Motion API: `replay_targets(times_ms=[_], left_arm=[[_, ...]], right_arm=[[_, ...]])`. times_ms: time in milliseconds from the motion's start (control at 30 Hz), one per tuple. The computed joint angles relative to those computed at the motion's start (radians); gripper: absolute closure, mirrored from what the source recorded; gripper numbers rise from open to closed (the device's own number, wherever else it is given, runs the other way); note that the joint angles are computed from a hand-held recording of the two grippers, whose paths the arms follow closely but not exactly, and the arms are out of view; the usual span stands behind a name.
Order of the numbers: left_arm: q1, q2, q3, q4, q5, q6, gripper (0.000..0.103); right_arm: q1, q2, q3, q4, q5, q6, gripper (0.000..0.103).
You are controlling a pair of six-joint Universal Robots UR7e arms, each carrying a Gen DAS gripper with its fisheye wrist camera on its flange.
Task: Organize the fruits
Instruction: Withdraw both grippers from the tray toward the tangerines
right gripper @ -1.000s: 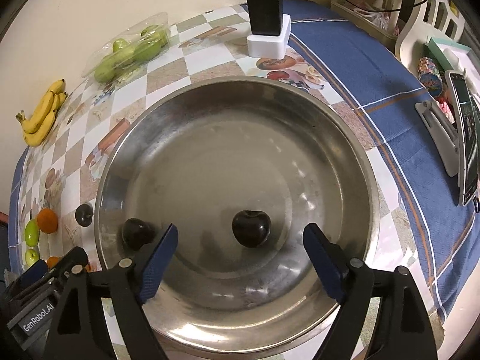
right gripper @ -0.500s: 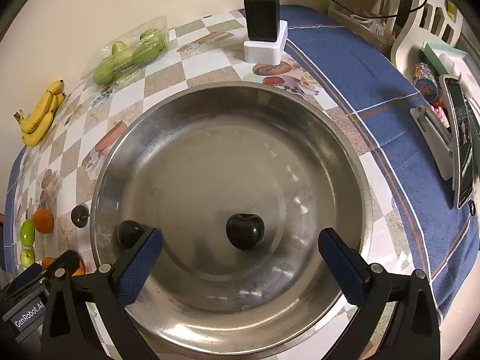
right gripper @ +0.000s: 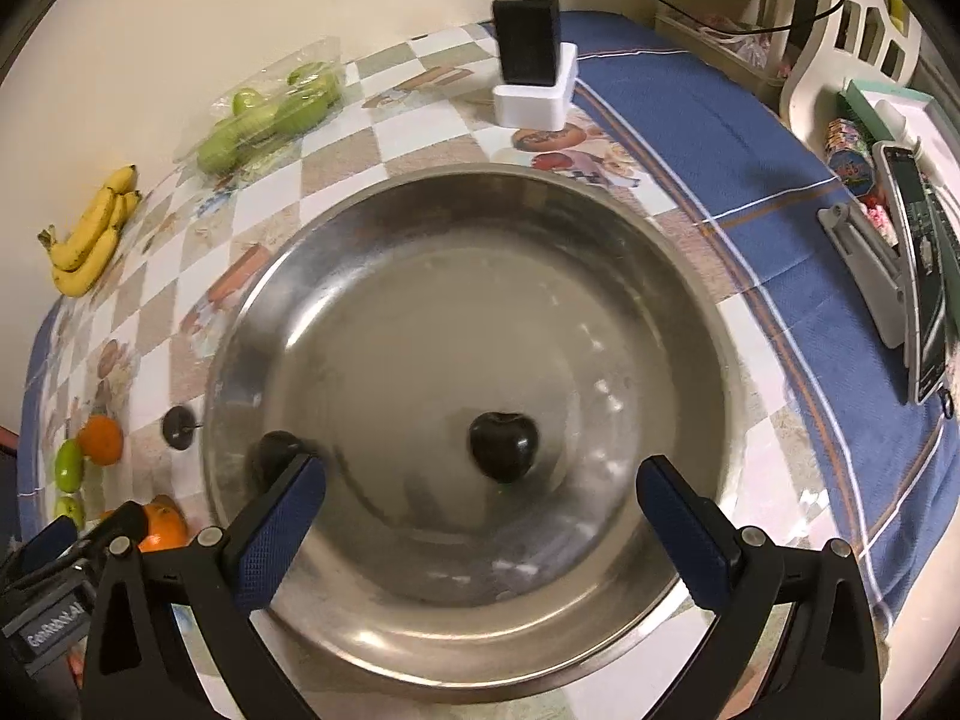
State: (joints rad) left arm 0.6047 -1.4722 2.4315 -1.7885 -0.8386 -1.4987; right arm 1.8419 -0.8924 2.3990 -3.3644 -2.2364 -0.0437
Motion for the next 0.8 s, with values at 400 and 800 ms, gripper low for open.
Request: replay_targets(times_ms=[400, 800], left_arm=[[-0.026, -0.153, 0.038, 0.105, 0.007, -0.022, 0.000], [-0.045, -0.412, 0.049, 0.433, 0.023, -0.220, 0.000]], right_arm=[[0.119, 0.041, -0.040, 0.128, 0.000, 0.064, 0.000], [0.229, 0.106, -0.081, 0.131, 0.043, 0.067, 0.000]])
